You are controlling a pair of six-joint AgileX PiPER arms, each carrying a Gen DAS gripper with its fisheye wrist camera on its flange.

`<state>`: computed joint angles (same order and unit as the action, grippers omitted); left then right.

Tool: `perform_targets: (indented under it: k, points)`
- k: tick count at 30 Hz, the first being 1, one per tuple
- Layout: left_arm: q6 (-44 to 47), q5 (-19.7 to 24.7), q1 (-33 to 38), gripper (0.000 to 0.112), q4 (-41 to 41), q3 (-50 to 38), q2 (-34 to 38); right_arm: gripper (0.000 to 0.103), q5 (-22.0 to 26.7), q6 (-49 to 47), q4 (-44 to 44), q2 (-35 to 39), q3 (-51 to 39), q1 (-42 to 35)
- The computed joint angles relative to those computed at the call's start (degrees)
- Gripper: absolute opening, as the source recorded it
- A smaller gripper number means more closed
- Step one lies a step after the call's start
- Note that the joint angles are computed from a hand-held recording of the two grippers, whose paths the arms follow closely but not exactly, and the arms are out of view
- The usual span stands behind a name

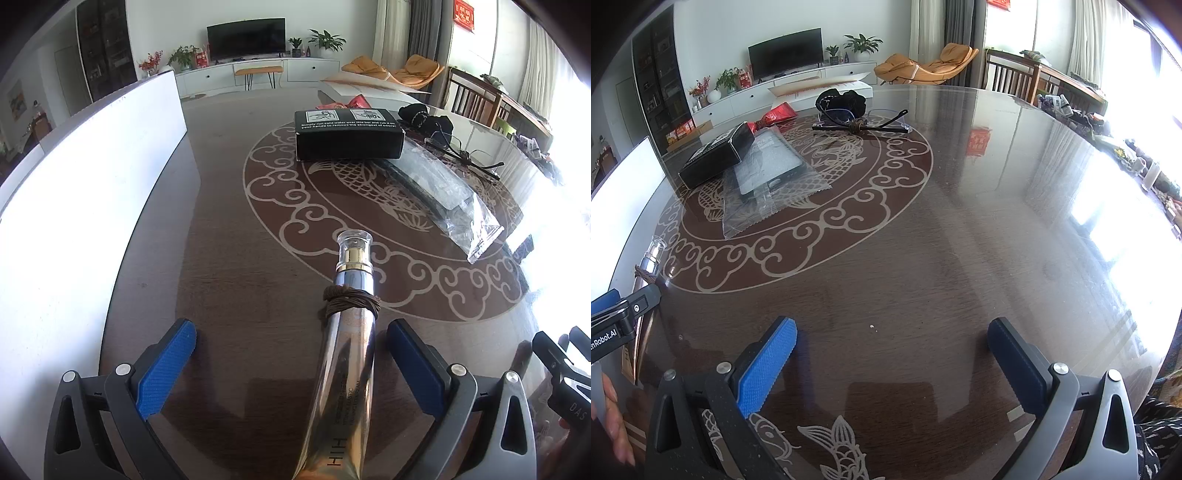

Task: Organize objects
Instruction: 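Hold the HIH tube in the left tool while the right tool grasps the phone case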

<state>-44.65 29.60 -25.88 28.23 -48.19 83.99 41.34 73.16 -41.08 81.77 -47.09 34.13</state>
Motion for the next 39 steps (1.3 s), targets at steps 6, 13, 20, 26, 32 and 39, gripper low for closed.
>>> perform_targets:
  k: [6, 13, 20, 26, 32, 39]
  points:
    - [0.1, 0.0, 0.0, 0.103, 0.0, -0.1, 0.1, 0.103, 0.0, 0.0, -0.1, -0.2, 0.1, 0.2]
    - [0.0, -0.1, 0.0, 0.103, 0.0, -0.1, 0.2, 0.103, -5.9, -19.7, 15.6, -2.3, -0.7, -6.6]
    - [0.0, -0.1, 0.1, 0.103, 0.0, -0.1, 0.2, 0.103, -3.3, -48.2, 27.5, 10.3, -22.4, -10.1]
    - [0.1, -0.2, 0.1, 0.103, 0.0, -0.1, 0.3, 0.103, 7.2, -63.4, 33.6, 30.3, -48.5, -10.4]
    - [0.0, -0.3, 0.1, 0.103, 0.1, -0.1, 0.4, 0.103, 16.7, -66.6, 33.9, 43.5, -66.0, -10.2]
    - [0.0, -0.1, 0.0, 0.103, 0.1, -0.3, 0.4, 0.079, 21.1, -64.1, 37.6, 45.3, -71.0, -12.5]
